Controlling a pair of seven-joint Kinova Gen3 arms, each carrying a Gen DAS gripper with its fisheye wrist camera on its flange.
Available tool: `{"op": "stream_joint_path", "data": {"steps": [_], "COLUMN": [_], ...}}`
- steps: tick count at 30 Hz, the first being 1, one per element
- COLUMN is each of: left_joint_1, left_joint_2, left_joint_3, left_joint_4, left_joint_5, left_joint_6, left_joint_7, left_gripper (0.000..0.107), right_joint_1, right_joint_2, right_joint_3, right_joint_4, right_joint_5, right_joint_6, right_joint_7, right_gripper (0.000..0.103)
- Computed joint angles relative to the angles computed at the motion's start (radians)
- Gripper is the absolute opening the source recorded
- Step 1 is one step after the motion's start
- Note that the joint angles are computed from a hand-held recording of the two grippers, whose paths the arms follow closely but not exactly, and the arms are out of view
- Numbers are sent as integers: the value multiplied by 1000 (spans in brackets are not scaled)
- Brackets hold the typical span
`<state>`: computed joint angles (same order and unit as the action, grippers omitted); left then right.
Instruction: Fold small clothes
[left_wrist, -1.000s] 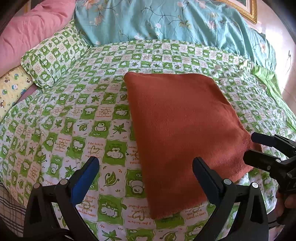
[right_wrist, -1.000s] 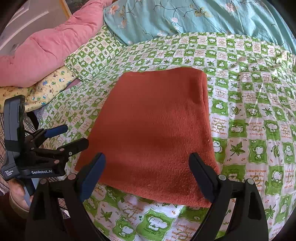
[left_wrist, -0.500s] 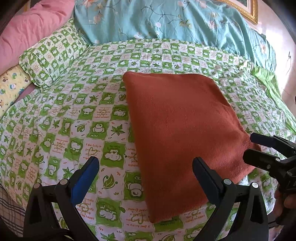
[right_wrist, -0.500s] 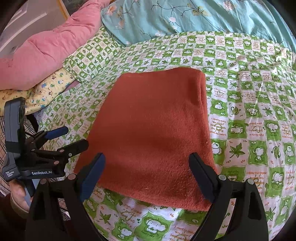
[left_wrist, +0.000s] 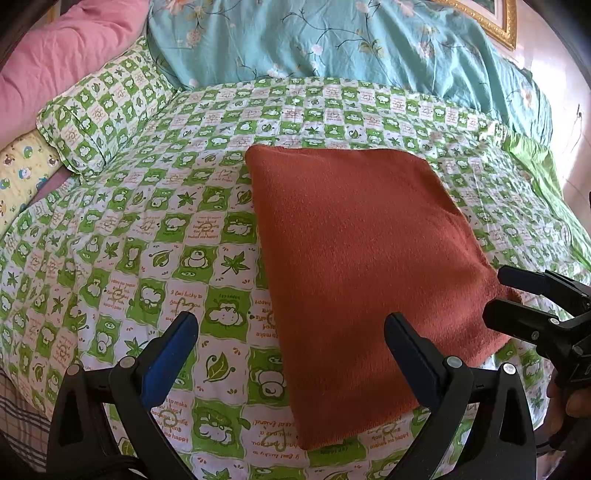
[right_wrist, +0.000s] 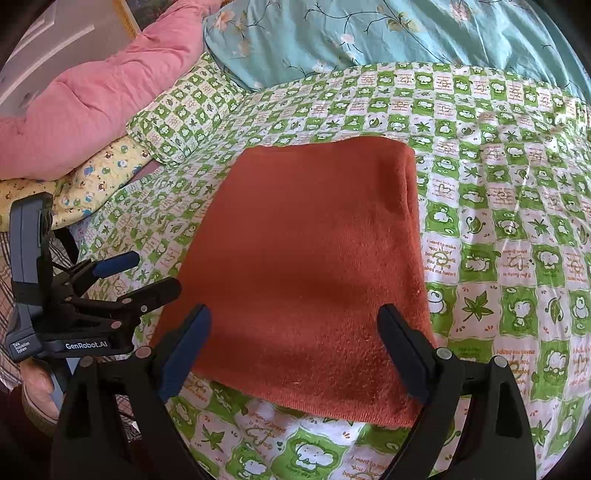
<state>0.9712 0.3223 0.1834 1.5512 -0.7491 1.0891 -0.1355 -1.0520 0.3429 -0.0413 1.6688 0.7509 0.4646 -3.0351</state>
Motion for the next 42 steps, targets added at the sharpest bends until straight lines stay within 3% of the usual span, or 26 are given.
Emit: {"op": "stream_joint_path", "data": {"steps": [42], "left_joint_1": [9], "left_joint_2": [13], "left_joint_3": [-7], "left_joint_4": [-19], "left_joint_5": [-2], "left_joint_6": [4], "left_joint_7": [1], "left_gripper": [101], "right_joint_1": [-6], "right_joint_2": [9], "right_joint_3": [14], "right_joint_4": [-6], "right_joint_5": [-12], "right_joint_6": [-16], "right_joint_7": [5], "right_gripper": [92]}}
